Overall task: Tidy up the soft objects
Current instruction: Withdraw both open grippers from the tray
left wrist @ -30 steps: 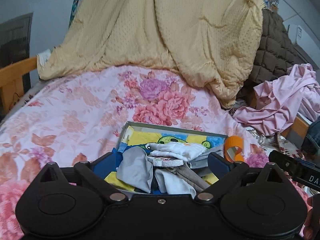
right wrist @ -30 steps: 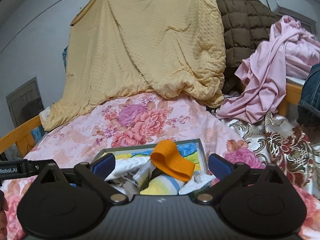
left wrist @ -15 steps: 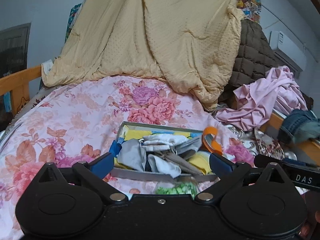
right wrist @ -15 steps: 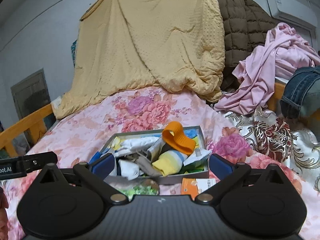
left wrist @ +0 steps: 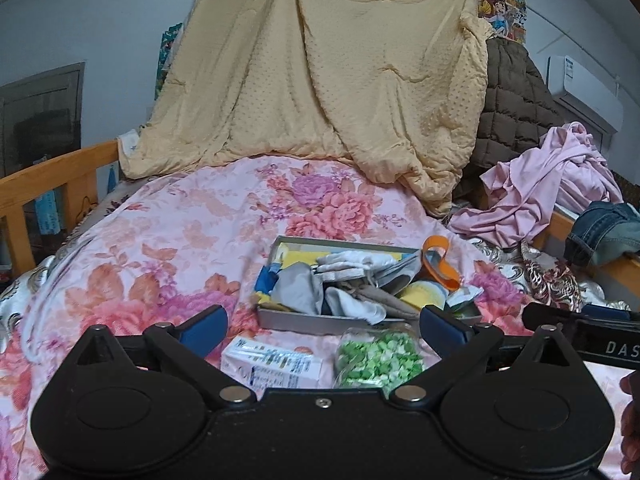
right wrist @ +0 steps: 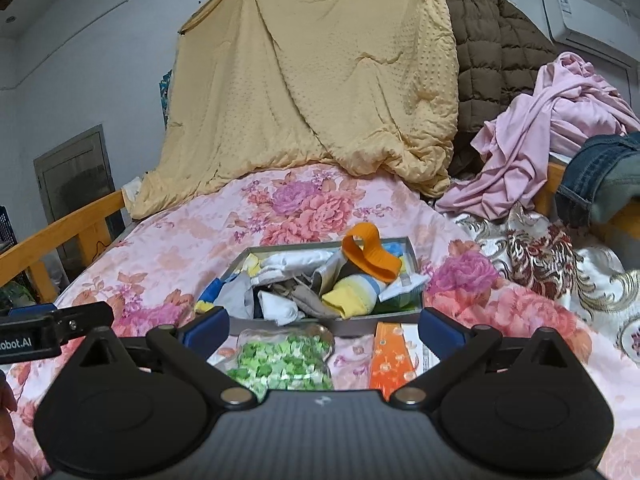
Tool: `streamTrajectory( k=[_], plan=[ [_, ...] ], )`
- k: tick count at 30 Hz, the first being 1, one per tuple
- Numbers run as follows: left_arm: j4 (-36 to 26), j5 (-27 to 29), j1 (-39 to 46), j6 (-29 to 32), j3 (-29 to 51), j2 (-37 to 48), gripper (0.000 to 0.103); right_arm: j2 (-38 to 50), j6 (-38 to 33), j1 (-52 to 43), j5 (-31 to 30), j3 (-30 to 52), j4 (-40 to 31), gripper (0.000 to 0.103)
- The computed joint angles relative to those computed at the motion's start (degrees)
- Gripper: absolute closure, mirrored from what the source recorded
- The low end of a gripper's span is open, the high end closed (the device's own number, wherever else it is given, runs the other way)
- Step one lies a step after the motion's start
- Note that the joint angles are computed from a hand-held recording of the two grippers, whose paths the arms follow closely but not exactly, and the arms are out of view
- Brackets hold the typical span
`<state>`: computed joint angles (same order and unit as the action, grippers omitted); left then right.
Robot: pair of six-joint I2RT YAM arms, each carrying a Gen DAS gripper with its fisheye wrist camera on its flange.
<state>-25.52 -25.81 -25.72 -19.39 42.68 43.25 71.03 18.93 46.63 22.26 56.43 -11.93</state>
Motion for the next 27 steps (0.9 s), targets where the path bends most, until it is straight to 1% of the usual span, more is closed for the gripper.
streamTrajectory(
  k=[5,13,19,22,27],
  plan=[
    [-2.9,-3.0,-2.7,-1.5,-1.6,-3.1,0.001,-2.3,0.9,2.2,2.4,-1.8,-1.5,0.0],
    [-5.4,-7.4,-5.8,-3.7,-5.1,-8.3,0.001,-4.6,2.2,5.1,6.5,-4.2,-2.5,0.0],
    [-9.5,-7.4,-5.9,-8.6,-7.4,-10.5,0.001,-4.1,3.4,7.5,8.8,-4.5,-4.1,0.0],
    [-10.4,-7.6,-6.5,-9.7,-7.9,-10.2,0.001,-3.4,3.2,8.5,10.3,-4.3,-5.2,0.0],
    [-11.6,-12.8,-11.7,-11.3,-8.9,-9.7,0.001,-3.4,5.9,9.4,12.1,-4.5,-6.5,0.0]
  ],
)
